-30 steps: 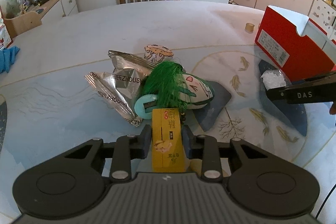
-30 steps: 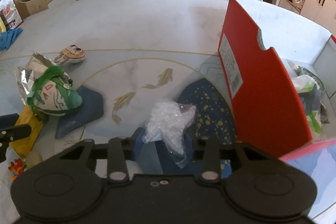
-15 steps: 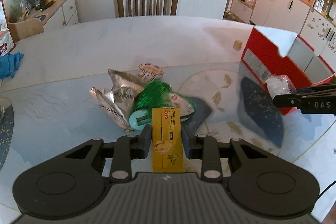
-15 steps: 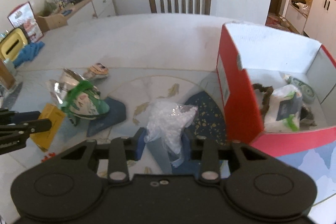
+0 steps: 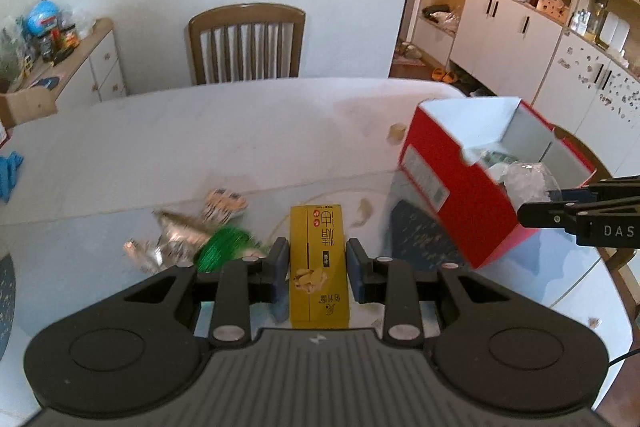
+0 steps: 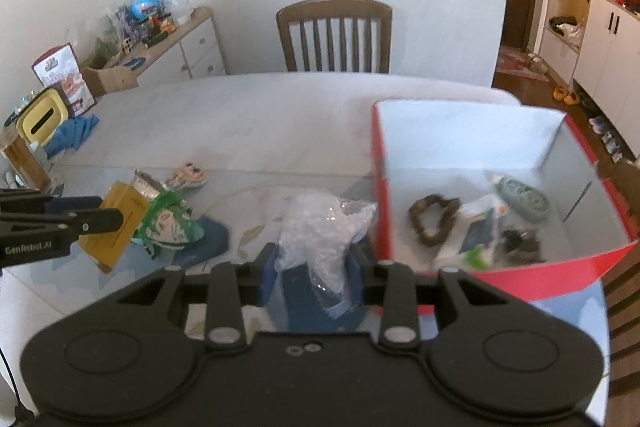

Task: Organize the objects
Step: 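Lift the yellow box and tissue toward the shoebox with both tools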

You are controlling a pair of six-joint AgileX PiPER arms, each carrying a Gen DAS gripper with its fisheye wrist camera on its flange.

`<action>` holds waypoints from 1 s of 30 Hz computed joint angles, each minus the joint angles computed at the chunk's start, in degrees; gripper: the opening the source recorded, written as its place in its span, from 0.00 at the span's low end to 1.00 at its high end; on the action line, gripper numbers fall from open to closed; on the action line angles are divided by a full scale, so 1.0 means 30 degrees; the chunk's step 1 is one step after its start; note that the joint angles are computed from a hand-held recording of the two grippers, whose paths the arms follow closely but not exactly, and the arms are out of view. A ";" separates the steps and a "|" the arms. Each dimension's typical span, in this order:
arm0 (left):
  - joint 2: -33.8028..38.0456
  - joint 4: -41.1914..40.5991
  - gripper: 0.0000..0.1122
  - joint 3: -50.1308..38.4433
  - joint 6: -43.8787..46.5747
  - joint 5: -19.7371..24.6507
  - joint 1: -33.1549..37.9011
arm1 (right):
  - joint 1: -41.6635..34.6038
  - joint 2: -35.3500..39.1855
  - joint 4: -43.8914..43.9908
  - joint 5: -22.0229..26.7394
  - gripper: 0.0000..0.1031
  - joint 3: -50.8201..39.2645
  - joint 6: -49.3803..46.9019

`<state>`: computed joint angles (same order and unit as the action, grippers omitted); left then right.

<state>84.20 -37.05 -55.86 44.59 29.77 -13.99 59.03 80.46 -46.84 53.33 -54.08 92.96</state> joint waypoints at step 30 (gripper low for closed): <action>0.9897 1.1740 0.27 -1.4318 -1.5994 0.2628 -1.0343 | -1.5140 -0.7436 0.6957 -0.6282 0.34 0.6170 -1.6300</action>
<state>113.89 -1.83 -98.82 -3.40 37.65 -45.02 13.61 58.16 -25.97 34.48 -35.57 44.06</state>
